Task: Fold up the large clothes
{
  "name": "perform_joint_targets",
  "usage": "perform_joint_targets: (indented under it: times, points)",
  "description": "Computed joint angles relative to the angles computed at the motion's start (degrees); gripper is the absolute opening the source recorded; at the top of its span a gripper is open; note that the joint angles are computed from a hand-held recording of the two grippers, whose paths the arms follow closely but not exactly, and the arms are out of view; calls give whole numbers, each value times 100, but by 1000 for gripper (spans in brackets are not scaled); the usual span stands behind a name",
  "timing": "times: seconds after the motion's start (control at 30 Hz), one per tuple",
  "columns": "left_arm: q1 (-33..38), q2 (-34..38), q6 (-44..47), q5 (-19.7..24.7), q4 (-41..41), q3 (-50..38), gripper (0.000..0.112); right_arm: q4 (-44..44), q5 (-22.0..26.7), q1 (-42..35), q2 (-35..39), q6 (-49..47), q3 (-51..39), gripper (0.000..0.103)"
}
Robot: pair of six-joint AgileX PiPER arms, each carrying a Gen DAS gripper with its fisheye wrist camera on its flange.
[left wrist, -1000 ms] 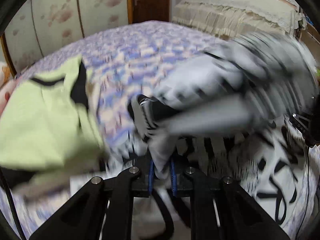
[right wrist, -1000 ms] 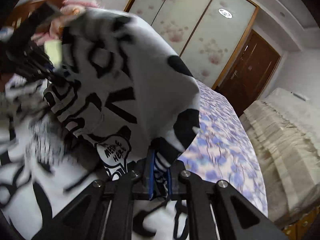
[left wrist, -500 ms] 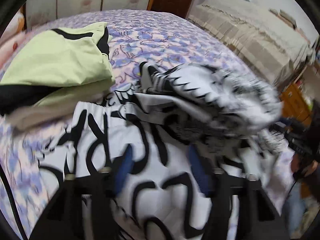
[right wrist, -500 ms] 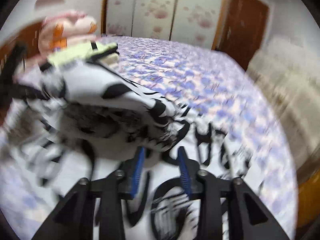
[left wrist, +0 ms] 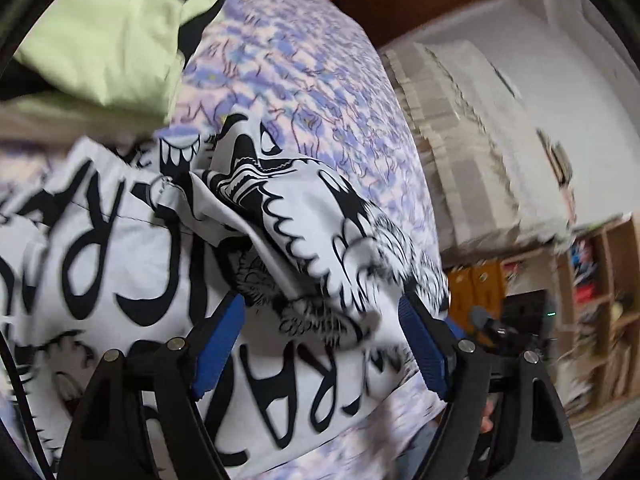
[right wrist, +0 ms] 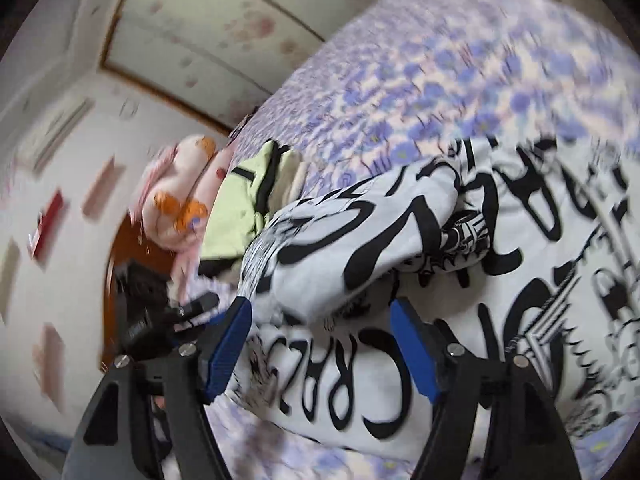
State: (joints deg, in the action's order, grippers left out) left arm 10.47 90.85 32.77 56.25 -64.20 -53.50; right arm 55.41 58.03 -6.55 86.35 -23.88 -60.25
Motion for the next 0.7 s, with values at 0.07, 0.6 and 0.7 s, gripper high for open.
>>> perform_joint_targets:
  times: [0.07, 0.6, 0.7]
  points:
    - [-46, 354, 123, 14, -265, -114, 78, 75, 18, 9, 503, 250, -208, 72]
    - [-880, 980, -417, -1568, 452, -1186, 17, -293, -1285, 596, 1249, -430, -1004, 36]
    - [-977, 412, 153, -2090, 65, -807, 11, -319, -1745, 742, 892, -1020, -1101, 21]
